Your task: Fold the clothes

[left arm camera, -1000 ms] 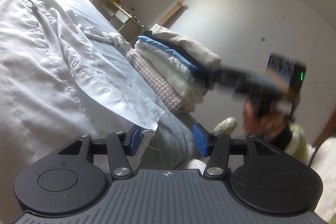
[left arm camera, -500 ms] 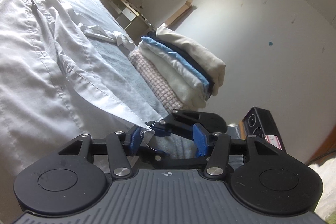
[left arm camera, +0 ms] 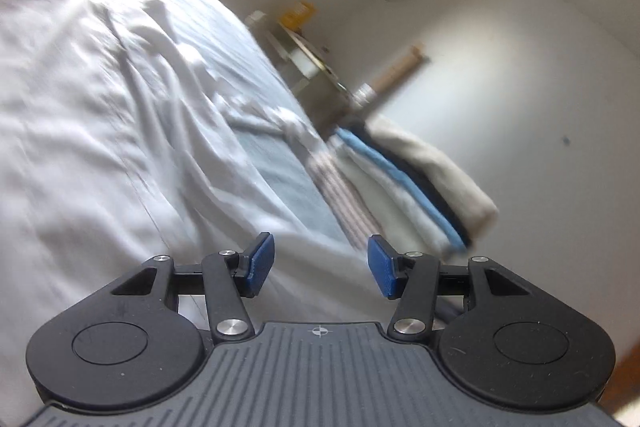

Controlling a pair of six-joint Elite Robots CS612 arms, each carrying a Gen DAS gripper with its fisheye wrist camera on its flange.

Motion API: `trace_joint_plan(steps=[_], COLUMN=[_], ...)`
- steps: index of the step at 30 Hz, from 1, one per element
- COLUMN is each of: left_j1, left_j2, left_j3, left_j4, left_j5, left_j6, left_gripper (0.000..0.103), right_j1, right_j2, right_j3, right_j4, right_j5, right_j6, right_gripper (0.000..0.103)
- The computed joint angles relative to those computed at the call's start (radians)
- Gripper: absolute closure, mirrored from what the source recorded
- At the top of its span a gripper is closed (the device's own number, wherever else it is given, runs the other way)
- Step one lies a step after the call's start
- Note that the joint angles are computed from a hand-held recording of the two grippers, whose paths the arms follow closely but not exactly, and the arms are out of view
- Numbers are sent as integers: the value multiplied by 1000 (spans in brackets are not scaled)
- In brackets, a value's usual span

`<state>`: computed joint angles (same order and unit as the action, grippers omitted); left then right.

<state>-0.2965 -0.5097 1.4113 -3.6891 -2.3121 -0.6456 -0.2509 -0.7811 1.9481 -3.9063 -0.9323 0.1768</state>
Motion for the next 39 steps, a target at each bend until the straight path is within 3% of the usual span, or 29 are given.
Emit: trace_joint_plan(steps=[3,6,11,16,22,30,39], left_j1=[2,6,5,-7,-14,-12,-16], left_j2=[3,42,122,153,160,159,181], left_j3=[-91,-234,-445,-540,-564,-572,-613], left_j4=[204,394,616,779,836,886,882], left_j5=[142,242,300,331,335,353,349], left_j6=[49,70,60,112,144,132,99], left_gripper=[52,54,56,63,69,68,70], right_j1=[-5,-4,-10,-18,-25,-48,-49], right_j2=[13,25,43,54,67,98,118], right_j3=[-14,-27,-44,-54,-70,-97,-117], right_j4=[-11,-32,-80,-105,-156,-254,-254], right_j5=[21,40,51,53,67,50,41], right_j6=[26,35,98,154,226,444,492], right_gripper=[102,102,102,102,102,102,102])
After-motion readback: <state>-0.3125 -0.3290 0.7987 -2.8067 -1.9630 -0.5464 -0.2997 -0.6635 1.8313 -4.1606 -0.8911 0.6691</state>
